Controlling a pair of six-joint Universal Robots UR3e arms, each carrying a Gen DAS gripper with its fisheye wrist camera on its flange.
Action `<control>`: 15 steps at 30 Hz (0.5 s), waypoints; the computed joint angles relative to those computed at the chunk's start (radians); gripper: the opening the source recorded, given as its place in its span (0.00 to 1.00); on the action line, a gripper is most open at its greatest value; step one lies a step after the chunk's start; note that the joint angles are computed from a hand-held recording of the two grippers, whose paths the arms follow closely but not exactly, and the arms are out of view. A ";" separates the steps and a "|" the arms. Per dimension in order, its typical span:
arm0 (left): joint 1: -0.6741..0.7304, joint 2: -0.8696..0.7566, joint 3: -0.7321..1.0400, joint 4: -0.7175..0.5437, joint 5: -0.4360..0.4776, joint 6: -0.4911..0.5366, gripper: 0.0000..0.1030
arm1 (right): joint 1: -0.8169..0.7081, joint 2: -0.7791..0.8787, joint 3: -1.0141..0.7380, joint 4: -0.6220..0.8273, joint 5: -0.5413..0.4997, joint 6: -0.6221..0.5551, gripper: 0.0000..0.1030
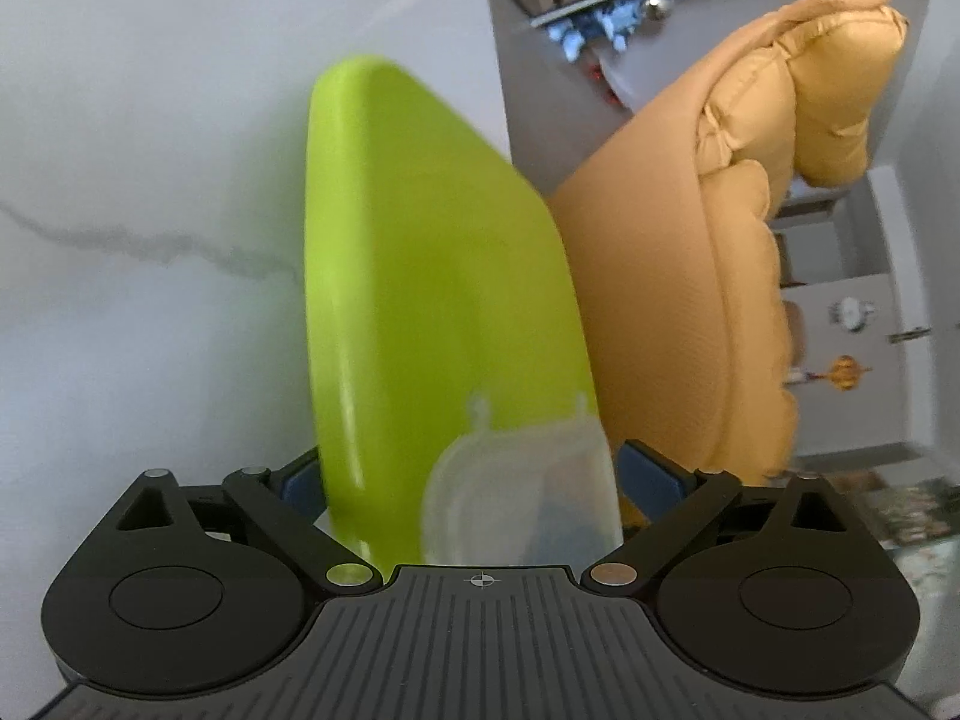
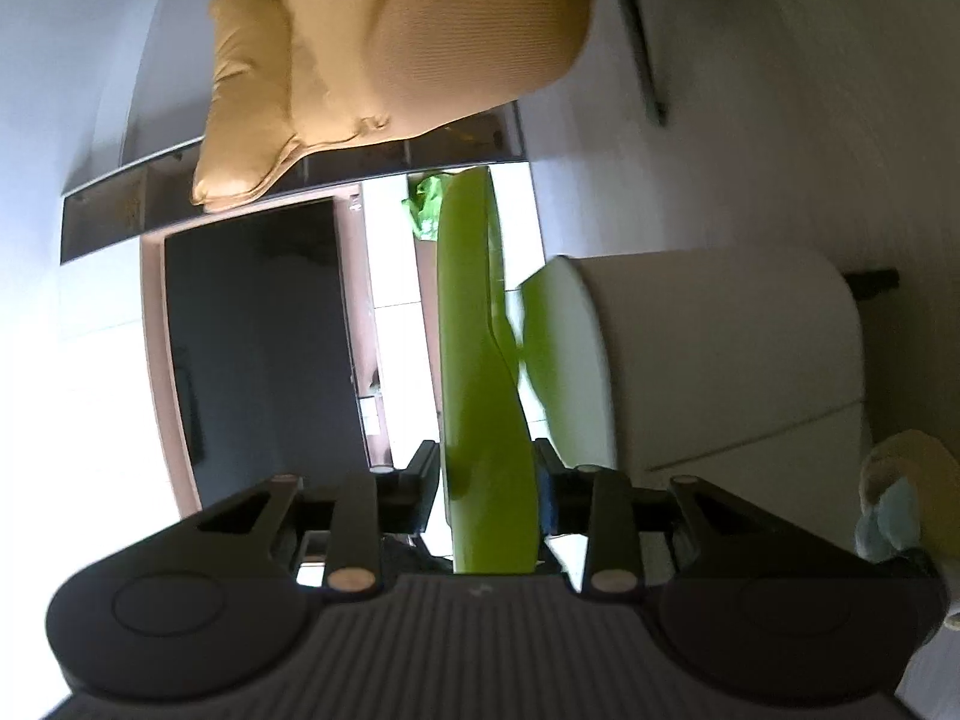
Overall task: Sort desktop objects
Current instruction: 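Grasp one lime-green lid edge with left gripper while right gripper grasps the opposite edge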
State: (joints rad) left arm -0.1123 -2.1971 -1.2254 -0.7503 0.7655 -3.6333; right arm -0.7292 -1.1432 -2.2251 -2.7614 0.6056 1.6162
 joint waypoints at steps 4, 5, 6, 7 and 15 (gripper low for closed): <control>-0.021 0.013 0.026 -0.059 0.086 0.036 0.55 | -0.003 -0.040 -0.080 0.141 0.008 -0.001 0.38; -0.019 0.014 0.019 -0.058 0.083 0.031 0.55 | -0.002 -0.051 -0.094 0.161 0.012 0.005 0.38; -0.019 0.017 0.016 -0.059 0.087 0.027 0.55 | 0.002 -0.048 -0.107 0.177 0.016 -0.003 0.39; -0.021 0.019 0.015 -0.063 0.093 0.024 0.54 | 0.001 -0.040 -0.115 0.193 0.013 -0.027 0.39; -0.029 0.029 0.018 -0.116 0.090 0.050 0.52 | -0.301 -0.260 -0.061 0.768 -0.122 -0.506 0.67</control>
